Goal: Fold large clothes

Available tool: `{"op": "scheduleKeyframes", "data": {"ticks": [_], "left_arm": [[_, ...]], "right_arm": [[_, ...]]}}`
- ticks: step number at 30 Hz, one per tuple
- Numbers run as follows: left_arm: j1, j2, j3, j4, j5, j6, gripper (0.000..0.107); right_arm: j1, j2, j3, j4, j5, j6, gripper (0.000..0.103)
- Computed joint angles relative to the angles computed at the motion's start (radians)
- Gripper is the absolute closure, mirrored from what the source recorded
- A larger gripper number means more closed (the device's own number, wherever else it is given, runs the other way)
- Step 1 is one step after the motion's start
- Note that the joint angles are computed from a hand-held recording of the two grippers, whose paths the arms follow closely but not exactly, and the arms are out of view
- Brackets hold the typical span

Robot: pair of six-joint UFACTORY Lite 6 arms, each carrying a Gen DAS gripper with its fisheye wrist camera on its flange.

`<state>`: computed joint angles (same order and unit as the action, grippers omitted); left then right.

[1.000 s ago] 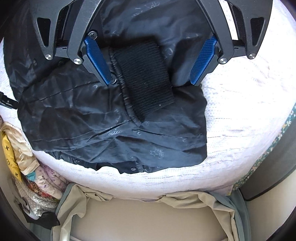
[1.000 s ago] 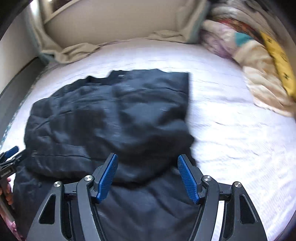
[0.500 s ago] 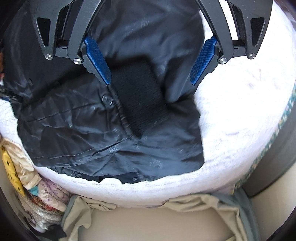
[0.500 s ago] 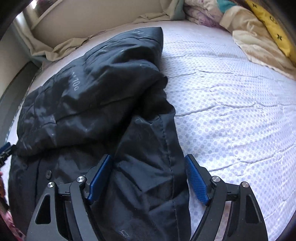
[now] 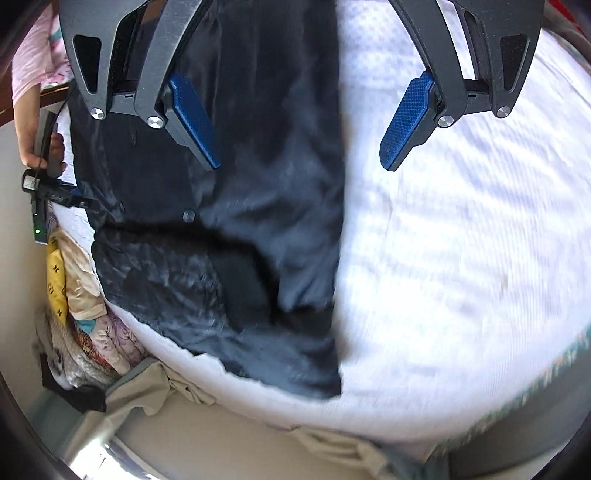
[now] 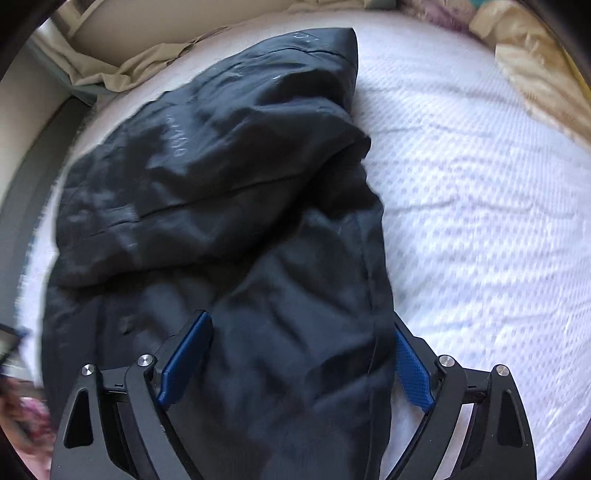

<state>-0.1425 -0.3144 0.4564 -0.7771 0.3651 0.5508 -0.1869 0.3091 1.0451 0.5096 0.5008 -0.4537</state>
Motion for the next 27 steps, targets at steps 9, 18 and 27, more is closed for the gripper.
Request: {"op": "scheduleKeyframes", "data": {"ticks": [9, 18, 27], "left_arm": [[0.221, 0.062, -0.061, -0.299, 0.264, 0.375, 0.025], [0.248, 0.188, -0.07, -0.378, 0.379, 0.454, 0.031], [0.254, 0.176, -0.143, -0.385, 0.461, 0.489, 0.034]], "right_arm": [[-0.274, -0.385, -0.308, 0.224, 0.302, -0.23, 0.013], [-0.658, -0.523, -0.57, 0.258, 0.449, -0.457, 0.023], [-0.635, -0.427, -0.638, 0.271, 0.541, -0.533, 0.045]]}}
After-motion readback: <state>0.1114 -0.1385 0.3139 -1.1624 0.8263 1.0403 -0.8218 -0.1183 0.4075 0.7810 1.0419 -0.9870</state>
